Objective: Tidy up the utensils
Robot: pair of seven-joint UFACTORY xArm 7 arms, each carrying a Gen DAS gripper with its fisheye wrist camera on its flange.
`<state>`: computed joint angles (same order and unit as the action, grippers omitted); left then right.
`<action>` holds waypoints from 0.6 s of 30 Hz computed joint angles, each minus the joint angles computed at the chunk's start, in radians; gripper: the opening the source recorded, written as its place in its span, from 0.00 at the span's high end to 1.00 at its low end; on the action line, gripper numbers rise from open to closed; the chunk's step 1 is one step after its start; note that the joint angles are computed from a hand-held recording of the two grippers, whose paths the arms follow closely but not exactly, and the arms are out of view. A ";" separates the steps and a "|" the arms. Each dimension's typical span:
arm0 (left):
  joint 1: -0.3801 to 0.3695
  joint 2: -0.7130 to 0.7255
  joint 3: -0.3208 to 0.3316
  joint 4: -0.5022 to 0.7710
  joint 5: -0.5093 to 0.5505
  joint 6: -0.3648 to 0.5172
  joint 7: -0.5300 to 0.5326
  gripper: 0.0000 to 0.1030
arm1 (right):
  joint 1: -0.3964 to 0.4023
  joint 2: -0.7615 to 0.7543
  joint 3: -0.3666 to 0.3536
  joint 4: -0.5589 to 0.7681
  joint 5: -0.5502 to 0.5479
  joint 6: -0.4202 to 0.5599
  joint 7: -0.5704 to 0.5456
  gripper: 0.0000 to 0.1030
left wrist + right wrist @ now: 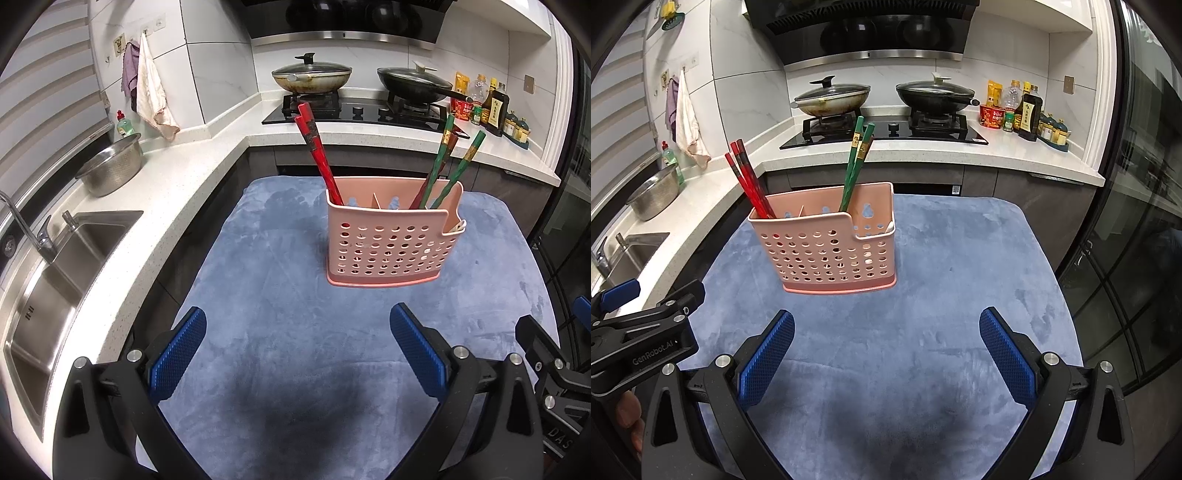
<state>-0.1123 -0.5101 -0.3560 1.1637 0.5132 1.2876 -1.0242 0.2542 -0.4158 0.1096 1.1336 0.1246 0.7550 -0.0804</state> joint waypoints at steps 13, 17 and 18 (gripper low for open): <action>-0.003 0.002 0.001 0.003 0.002 0.001 -0.002 0.08 | 0.001 0.004 -0.004 0.000 0.006 0.002 -0.005 0.06; -0.002 0.002 0.001 0.002 0.003 0.001 -0.002 0.08 | 0.001 0.003 -0.005 0.000 0.007 0.002 -0.005 0.06; -0.003 0.001 0.002 -0.001 0.003 -0.002 -0.002 0.08 | 0.000 0.003 -0.004 -0.002 0.007 0.000 -0.005 0.06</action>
